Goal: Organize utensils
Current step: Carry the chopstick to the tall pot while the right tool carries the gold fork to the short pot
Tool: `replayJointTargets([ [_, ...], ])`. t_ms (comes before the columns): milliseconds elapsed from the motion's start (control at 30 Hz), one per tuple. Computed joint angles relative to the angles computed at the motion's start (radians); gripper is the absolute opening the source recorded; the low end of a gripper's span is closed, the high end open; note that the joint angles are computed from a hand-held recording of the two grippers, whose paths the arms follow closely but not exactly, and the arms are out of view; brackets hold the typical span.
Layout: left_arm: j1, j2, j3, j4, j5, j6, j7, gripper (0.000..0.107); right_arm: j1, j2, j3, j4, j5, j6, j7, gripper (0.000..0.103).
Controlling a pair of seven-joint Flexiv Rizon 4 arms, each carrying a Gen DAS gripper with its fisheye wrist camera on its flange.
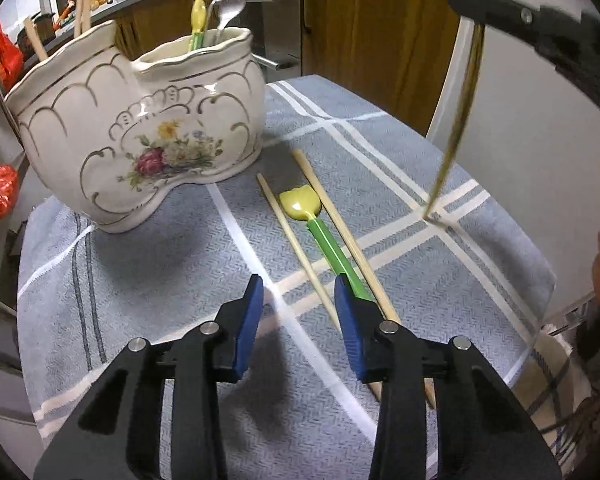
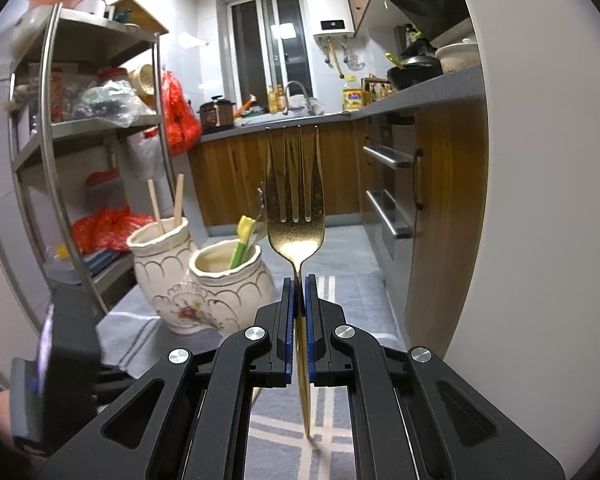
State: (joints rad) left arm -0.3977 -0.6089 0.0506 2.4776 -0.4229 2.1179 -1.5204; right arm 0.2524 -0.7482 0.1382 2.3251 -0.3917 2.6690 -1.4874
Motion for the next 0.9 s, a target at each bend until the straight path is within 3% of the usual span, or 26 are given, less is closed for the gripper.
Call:
replayJointTargets([
  [100,-0.011,0.009,0.004,-0.006,-0.002,-0.026,0.016,0.01,-0.008,0.004,0.004,0.013,-0.018,0.016,-0.003,0.006],
  [267,0.14,0.018,-0.063,0.021,0.138,0.003,-0.05,0.004,-0.016,0.016,0.009,0.033,-0.035,0.039,-0.003,0.006],
  [367,0.182,0.019,-0.068,0.05,0.202,0.052,-0.082,0.004,-0.017,0.028,0.012,0.045,-0.038,0.049,0.0,0.006],
  [567,0.256,-0.009,-0.055,0.121,0.35,0.284,-0.116,0.004,-0.016,0.051,0.017,0.063,-0.055,0.05,0.014,0.006],
  [767,0.256,-0.06,-0.008,0.167,0.382,0.609,-0.093,0.004,-0.003,0.076,0.024,0.057,-0.07,0.023,0.029,0.006],
  [900,0.249,-0.068,-0.011,0.172,0.323,0.731,-0.074,0.004,0.007,0.095,0.031,0.04,-0.077,-0.001,0.048,0.006],
])
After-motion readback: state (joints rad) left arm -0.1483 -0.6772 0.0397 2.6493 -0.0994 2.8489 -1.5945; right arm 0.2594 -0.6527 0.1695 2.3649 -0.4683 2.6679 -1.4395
